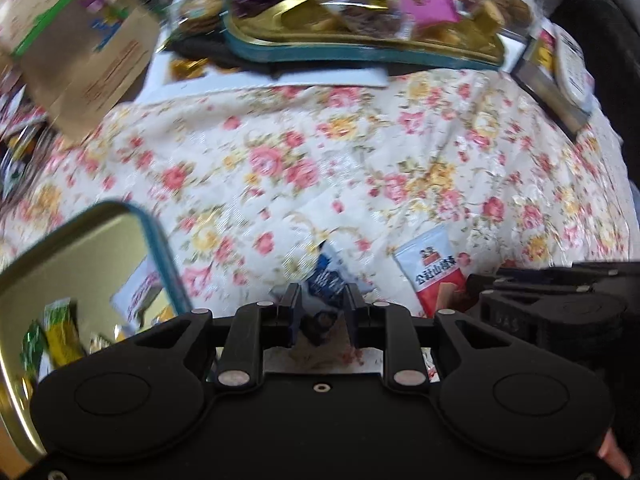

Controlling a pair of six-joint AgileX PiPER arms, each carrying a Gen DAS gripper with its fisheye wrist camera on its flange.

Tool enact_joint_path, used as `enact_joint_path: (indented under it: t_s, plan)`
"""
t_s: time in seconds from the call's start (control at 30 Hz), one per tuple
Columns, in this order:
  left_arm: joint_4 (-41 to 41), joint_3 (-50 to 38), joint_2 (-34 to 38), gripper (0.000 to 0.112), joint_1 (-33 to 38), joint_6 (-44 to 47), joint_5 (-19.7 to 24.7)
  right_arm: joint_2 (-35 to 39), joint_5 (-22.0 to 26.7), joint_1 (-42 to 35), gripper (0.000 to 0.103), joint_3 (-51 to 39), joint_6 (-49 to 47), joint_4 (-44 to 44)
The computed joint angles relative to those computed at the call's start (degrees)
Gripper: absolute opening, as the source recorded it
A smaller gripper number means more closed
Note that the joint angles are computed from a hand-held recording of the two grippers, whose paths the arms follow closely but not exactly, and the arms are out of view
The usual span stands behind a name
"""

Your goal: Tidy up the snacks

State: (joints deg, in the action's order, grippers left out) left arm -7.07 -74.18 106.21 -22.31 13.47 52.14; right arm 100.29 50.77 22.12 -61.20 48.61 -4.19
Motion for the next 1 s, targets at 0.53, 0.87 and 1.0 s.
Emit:
enact_joint_path:
  t_s: [0.53, 0.87, 1.0]
  plan:
    - [14.7, 6.7, -0.1, 0.033, -8.6, 7.8, -8.7, -8.5, -1.1, -6.8, 0.042, 4.6, -1.7, 3.0]
    - [9.8, 5.5, 2.1, 0.033, -6.4, 10.7, -9.5, -6.9, -0.8, -8.2, 0.052, 2.5, -9.7, 8.2]
    - [8.4, 5.2, 2.6, 0.034, -6.0, 10.9, -9.3, -5.3, -0.1, -7.3, 0.052, 2.1, -9.3, 8.7]
